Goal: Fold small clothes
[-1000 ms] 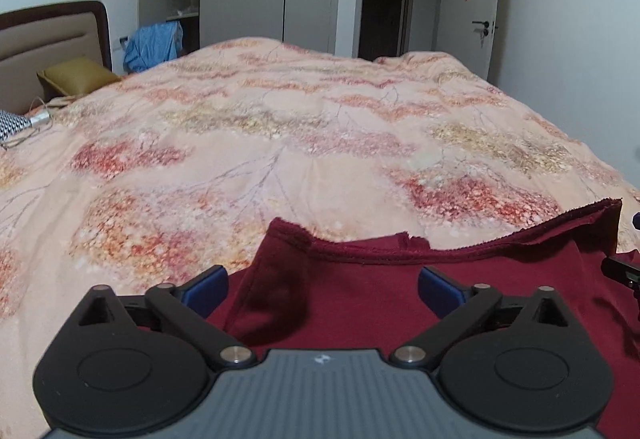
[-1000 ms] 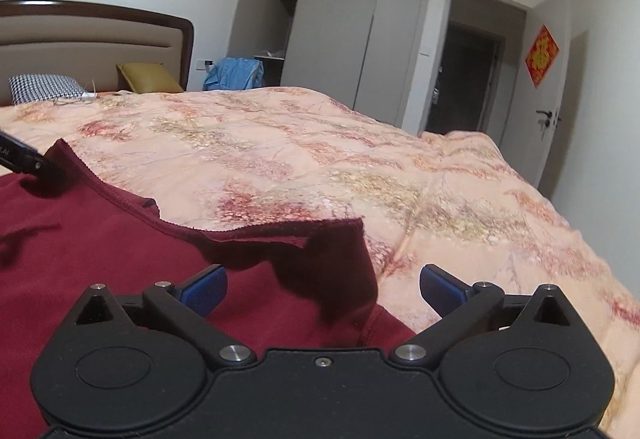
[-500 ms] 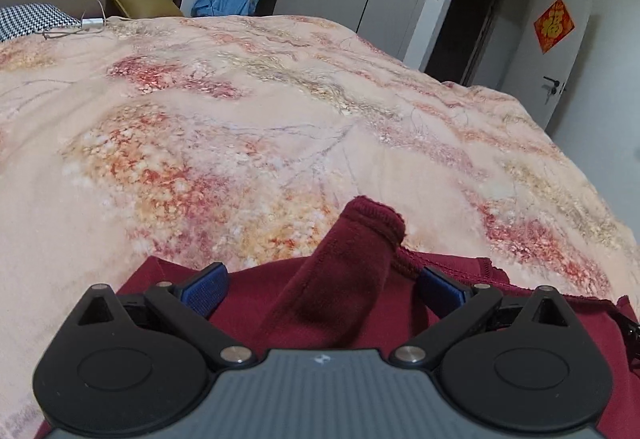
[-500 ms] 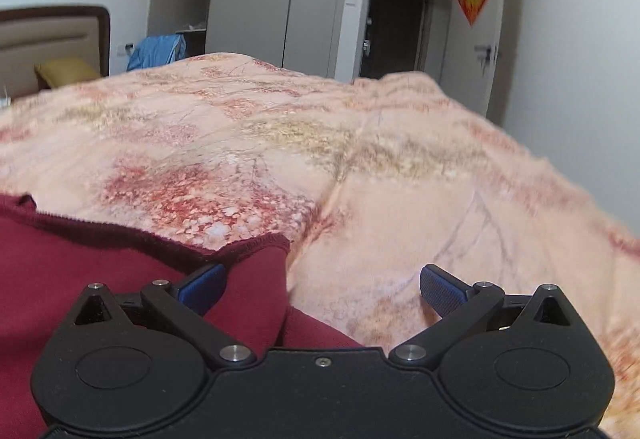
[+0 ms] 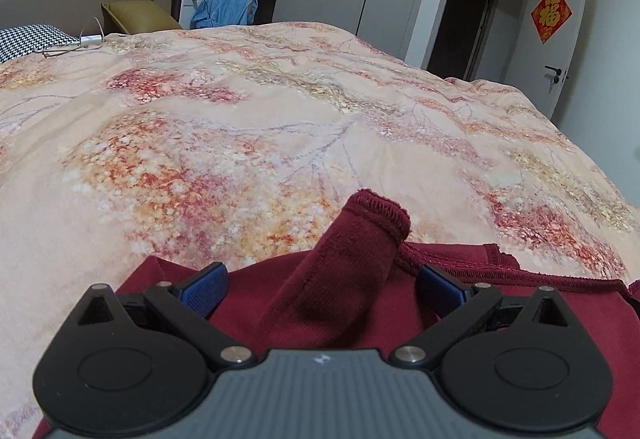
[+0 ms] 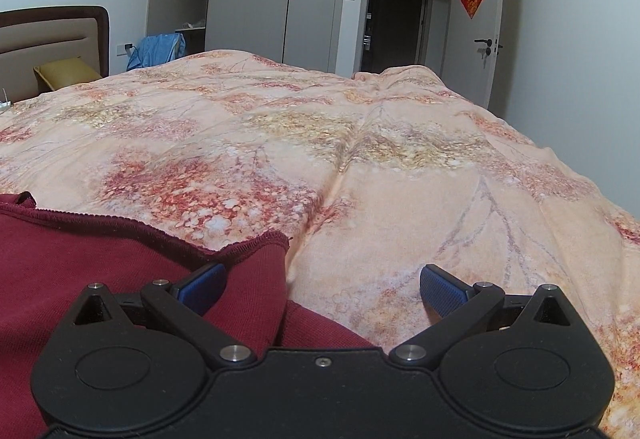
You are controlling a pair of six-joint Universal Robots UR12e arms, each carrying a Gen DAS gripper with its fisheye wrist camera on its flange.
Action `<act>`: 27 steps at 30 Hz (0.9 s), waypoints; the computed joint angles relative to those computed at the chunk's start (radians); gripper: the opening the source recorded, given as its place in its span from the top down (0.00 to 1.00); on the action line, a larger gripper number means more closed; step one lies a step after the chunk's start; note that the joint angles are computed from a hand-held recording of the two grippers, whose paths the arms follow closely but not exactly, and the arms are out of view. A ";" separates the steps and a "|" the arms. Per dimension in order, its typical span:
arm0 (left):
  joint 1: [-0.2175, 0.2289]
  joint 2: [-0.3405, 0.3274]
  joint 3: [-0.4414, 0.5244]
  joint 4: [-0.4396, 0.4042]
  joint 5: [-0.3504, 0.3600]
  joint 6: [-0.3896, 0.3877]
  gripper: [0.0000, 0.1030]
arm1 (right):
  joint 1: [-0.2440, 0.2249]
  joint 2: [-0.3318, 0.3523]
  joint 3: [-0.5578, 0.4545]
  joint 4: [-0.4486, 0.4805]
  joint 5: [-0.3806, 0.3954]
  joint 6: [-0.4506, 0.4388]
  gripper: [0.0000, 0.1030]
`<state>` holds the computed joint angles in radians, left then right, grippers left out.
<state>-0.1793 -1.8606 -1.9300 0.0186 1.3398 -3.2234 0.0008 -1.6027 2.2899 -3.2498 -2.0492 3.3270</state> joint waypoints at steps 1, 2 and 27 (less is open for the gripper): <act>0.000 0.000 0.000 0.000 0.000 0.000 0.00 | 0.000 0.000 0.000 0.000 0.000 0.000 0.01; 0.000 0.000 0.000 0.000 0.000 0.000 0.00 | 0.000 0.000 0.000 0.000 0.000 0.000 0.01; 0.065 0.058 -0.032 0.013 -0.152 -0.099 0.00 | 0.033 -0.109 -0.043 0.236 -0.053 0.097 0.01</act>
